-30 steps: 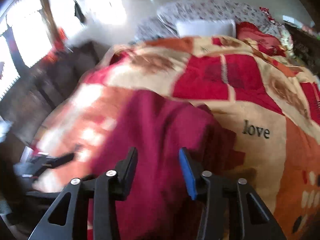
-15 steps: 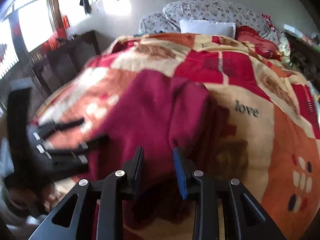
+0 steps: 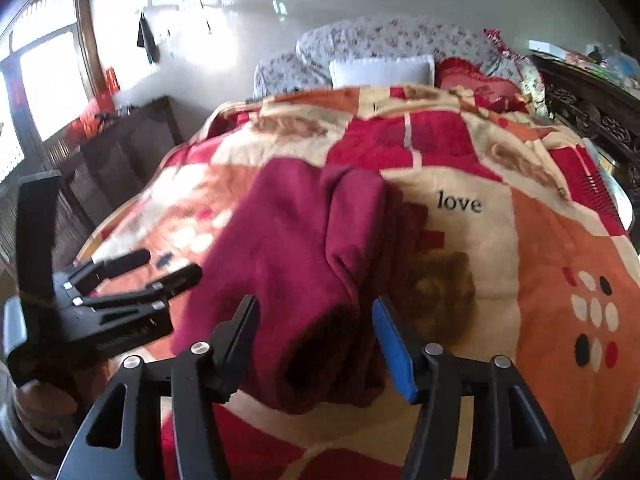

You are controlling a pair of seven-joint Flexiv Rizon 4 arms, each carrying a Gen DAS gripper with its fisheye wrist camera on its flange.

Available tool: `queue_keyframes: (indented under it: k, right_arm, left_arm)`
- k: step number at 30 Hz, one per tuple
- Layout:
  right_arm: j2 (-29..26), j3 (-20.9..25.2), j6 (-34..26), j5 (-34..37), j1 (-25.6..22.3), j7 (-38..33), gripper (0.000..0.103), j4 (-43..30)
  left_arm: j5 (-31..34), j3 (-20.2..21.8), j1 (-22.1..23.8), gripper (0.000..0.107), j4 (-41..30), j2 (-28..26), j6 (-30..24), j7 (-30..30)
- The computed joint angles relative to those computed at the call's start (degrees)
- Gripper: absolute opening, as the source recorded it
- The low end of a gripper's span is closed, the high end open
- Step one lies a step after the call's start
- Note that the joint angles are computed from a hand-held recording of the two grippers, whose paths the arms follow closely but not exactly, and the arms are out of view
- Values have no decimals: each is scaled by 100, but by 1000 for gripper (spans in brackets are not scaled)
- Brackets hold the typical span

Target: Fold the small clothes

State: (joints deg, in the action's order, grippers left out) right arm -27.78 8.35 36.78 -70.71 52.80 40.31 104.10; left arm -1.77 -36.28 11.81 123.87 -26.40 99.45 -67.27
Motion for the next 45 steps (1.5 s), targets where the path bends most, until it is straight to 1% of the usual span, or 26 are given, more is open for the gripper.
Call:
queue_keyframes:
  k: [1, 3, 5, 8, 11, 14, 15, 19, 30, 45]
  right_arm:
    - [33, 3, -114, -10, 59, 39, 68, -18]
    - [96, 19, -410, 1, 172, 160, 79, -45]
    - [117, 45, -661, 12, 246, 230, 81, -91]
    - [115, 96, -815, 55, 277, 232, 85, -151]
    - [84, 118, -1007, 103, 345, 187, 88, -238]
    - [50, 121, -1138, 130, 400, 133, 91, -309]
    - [46, 121, -1153, 133, 406, 139, 92, -314]
    - [13, 126, -1215, 214, 420, 91, 93, -359]
    - [-7, 109, -1107, 243, 394, 112, 94, -347]
    - [-33, 82, -987, 259, 360, 124, 94, -349]
  left_arm:
    - [10, -54, 50, 80, 65, 55, 68, -25]
    - [105, -207, 224, 82, 197, 149, 243, -81]
    - [248, -300, 354, 86, 290, 238, 375, -190]
    - [498, -509, 626, 86, 412, 337, 559, -446]
    - [693, -748, 917, 87, 468, 420, 505, -649]
    - [790, -693, 911, 87, 493, 468, 571, -778]
    - [833, -732, 964, 87, 506, 471, 585, -818]
    - [959, -828, 1110, 87, 541, 493, 610, -936]
    - [1121, -729, 1082, 87, 531, 540, 664, -1111]
    - [1109, -595, 976, 87, 472, 529, 638, -1088]
